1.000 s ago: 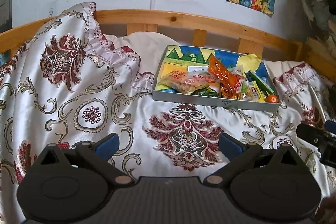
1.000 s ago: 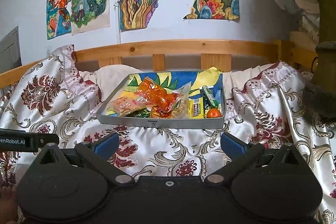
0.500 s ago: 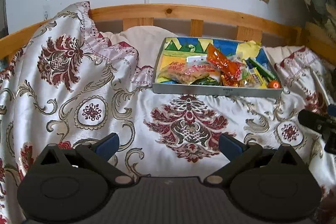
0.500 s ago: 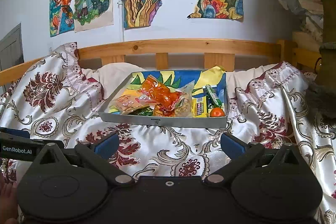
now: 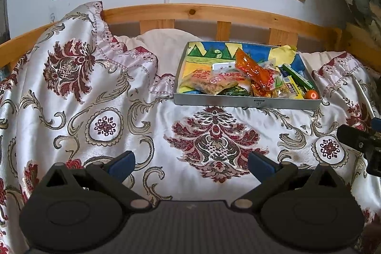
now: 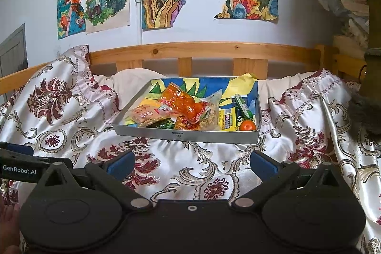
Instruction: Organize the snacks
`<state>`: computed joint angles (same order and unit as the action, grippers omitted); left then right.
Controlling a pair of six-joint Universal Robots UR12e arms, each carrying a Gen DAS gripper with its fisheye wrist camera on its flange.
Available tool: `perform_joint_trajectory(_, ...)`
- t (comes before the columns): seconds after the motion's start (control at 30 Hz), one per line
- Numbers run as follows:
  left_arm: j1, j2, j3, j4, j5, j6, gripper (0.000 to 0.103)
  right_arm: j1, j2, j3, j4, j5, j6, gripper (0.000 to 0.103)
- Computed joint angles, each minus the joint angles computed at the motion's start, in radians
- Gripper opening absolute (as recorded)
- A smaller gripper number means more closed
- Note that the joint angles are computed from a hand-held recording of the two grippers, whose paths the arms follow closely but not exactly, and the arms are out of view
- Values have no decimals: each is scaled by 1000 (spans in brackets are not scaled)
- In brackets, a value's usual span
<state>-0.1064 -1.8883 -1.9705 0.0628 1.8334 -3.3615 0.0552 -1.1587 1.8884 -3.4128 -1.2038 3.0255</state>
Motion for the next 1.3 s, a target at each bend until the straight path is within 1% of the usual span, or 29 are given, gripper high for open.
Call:
perform_joint_trajectory(0.63, 0, 1, -3, 12, 6, 1, 102, 1, 0, 0, 1, -3, -1, 102)
perform_joint_trajectory(0.8, -2, -2, -5, 30, 28, -11, 102, 2, 0, -1, 4, -3, -4, 102)
perform_joint_trajectory(0.93, 2, -1, -7, 27, 23, -28, 102, 2, 1, 2, 4, -1, -11, 102)
perform_joint_trajectory(1.13, 3, -2, -11, 44, 24, -27, 102, 2, 1, 1, 13, 1, -20, 102)
perform_joint_trajectory(1.3, 6, -1, -13, 37, 18, -35, 102, 2, 0, 0, 18, 3, -25, 102)
